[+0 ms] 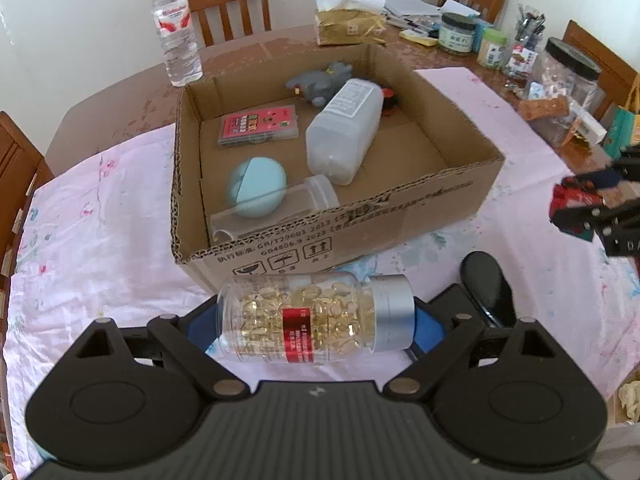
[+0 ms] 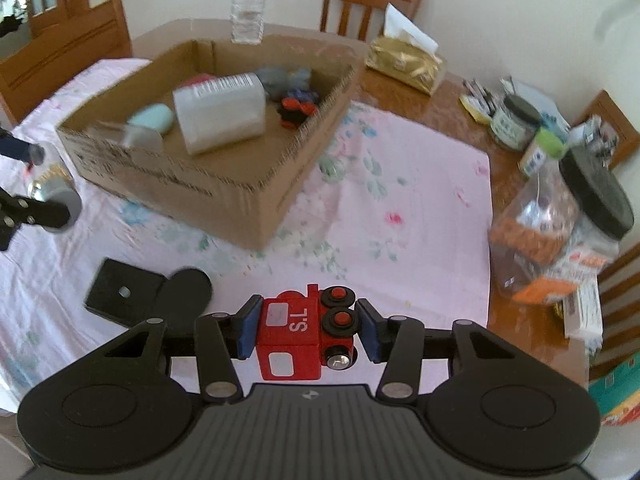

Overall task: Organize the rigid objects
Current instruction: 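Place capsule bottle in box with left tool while right tool places train in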

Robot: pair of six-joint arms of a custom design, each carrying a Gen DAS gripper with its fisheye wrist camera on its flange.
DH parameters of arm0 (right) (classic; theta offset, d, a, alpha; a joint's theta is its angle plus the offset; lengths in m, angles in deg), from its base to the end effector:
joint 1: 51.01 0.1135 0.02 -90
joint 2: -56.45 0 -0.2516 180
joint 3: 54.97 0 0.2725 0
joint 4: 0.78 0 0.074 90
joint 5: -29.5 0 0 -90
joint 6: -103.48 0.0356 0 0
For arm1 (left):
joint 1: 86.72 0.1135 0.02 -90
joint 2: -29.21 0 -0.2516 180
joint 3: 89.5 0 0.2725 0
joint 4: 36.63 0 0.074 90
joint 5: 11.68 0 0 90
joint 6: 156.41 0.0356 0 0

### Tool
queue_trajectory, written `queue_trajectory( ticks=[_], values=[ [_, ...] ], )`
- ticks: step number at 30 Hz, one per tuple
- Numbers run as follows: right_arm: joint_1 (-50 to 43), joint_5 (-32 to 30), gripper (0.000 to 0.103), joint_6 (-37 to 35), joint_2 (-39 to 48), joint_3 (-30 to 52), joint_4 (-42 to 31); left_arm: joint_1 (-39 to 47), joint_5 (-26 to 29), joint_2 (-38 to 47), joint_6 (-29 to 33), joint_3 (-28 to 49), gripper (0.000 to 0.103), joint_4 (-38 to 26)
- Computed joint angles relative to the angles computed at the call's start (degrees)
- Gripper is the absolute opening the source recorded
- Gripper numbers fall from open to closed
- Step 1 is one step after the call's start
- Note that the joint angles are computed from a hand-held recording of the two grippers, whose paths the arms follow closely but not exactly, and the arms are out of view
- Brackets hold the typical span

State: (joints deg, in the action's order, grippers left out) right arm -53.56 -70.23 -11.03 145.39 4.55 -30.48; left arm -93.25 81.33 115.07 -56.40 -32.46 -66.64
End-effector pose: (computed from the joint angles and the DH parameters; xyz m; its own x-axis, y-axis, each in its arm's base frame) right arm 0.3087 -0.0077 0.1376 -0.7624 -0.3753 -0.5272 -0.3946 0.9153 -0.0809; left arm 0.2951 -0.0357 0.1393 -0.8127 0.2677 -0.5175 0.2862 0.9571 0.0457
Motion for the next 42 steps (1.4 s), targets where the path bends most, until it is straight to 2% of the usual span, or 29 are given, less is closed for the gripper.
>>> queue_trajectory(
  ticks=[8,19,21,22,23,25,33,42],
  values=[
    [2.6,-4.0,0.054,-1.2,-3.5,6.1,-4.5,0.8,1.3,-3.3,0.5,1.0,0.093,-3.8],
    [9.3,-6.4,0.056,1.5,7.7,18.2,-2.1,3.4,0.3,-8.1,0.0,0.4,0.093,-4.6],
    [10.1,-5.8,0.066,2.6,10.0,19.3,-1.2,3.9,0.3,-8.5,-0.1,0.4,0.093,-4.7],
    [10.6,-5.0,0.081,2.9,10.5,19.3,-0.6,4.1,0.1,-8.6,-0.2,0.4,0.093,-4.8],
    [10.9,-4.5,0.092,3.2,10.6,18.8,0.1,4.2,0.1,-8.7,-0.2,0.4,0.093,-4.8],
    [10.7,-5.2,0.096,3.7,9.7,17.2,1.2,4.5,0.0,-8.5,-0.3,0.6,0.093,-4.8],
    [10.7,-4.0,0.103,7.2,7.3,14.3,-0.2,4.4,0.2,-5.7,0.2,3.4,0.093,-4.5],
    [10.8,-1.8,0.103,11.1,4.0,11.6,0.7,4.1,0.5,1.6,1.8,10.8,0.093,-2.5]
  ],
)
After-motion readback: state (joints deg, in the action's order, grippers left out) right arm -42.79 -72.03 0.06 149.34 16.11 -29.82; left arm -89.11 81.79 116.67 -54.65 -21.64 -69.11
